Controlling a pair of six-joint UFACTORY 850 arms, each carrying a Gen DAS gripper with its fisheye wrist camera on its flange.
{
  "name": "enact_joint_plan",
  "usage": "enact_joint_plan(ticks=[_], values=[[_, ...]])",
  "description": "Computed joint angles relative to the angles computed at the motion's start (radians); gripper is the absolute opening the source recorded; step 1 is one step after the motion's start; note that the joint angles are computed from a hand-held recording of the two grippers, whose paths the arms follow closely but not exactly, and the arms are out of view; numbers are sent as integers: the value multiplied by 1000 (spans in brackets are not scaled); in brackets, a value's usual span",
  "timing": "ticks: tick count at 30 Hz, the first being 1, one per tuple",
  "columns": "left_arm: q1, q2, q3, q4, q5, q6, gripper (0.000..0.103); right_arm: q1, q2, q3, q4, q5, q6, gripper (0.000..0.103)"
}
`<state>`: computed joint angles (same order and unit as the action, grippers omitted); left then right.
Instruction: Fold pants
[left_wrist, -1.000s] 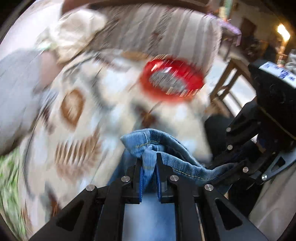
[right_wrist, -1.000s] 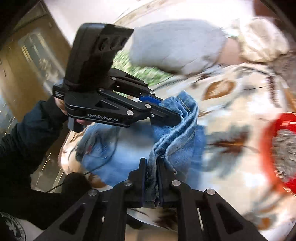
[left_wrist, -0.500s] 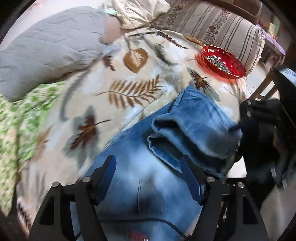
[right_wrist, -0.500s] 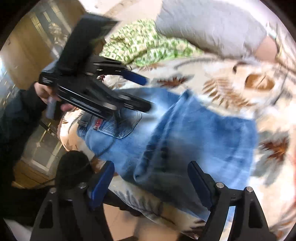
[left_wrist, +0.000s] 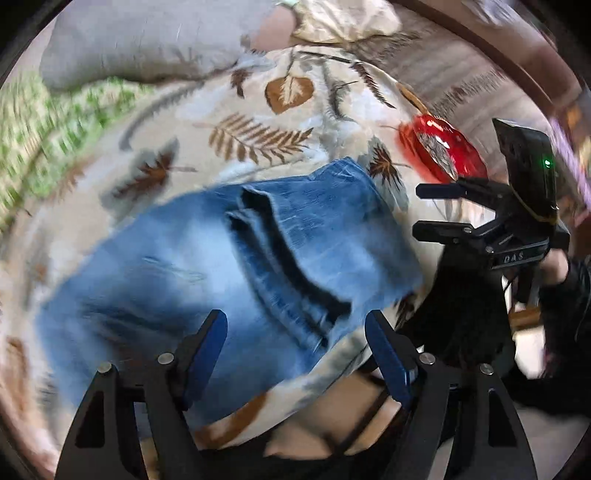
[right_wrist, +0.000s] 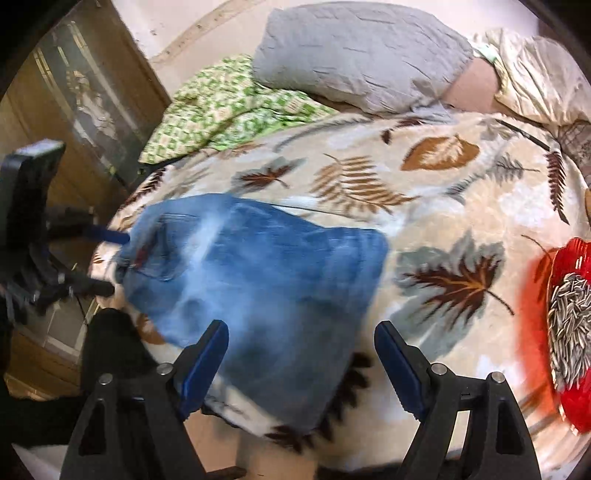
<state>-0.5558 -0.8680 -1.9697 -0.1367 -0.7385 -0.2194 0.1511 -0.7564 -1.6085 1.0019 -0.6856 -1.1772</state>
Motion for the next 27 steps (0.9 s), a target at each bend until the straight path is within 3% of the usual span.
enact_joint_plan(ticks=[3, 7, 9, 10, 11, 12, 14, 16, 17, 18, 21, 27], values=[[2, -111, -119, -52, -35, -31, 78, -13, -75, -109, -39, -43, 88, 83], [9, -231, -250, -83, -136, -68, 78, -15, -212, -297, -88, -138, 262, 82], [6, -219, -211, -80, -95, -53, 75, -8, -254, -352, -109, -181, 311, 69], [2, -211, -194, -60, -79, -51, 68, -4, -276, -379, -113, -214, 325, 63], [-6, -205, -185, -8, -78, -63, 43, 7, -283, -383, -135, -211, 337, 47], [-6, -188, -161, 10, -63, -58, 29, 14, -277, -370, -150, -184, 337, 40], [7, -143, -96, -53, -6, 6, 16, 26, -249, -326, -166, -125, 314, 30], [13, -89, -12, -89, 59, 48, 10, 25, -233, -301, -161, -105, 313, 23], [11, -86, 1, -55, 54, 24, 3, 27, -227, -292, -180, -86, 329, 20], [12, -99, 5, -11, 25, 7, 3, 29, -229, -291, -202, -71, 348, 19], [29, -65, 92, -102, 114, 32, 3, 35, -255, -313, -254, -48, 403, 19], [22, -24, 131, -152, 173, 53, 5, 24, -215, -271, -205, -59, 383, 22]])
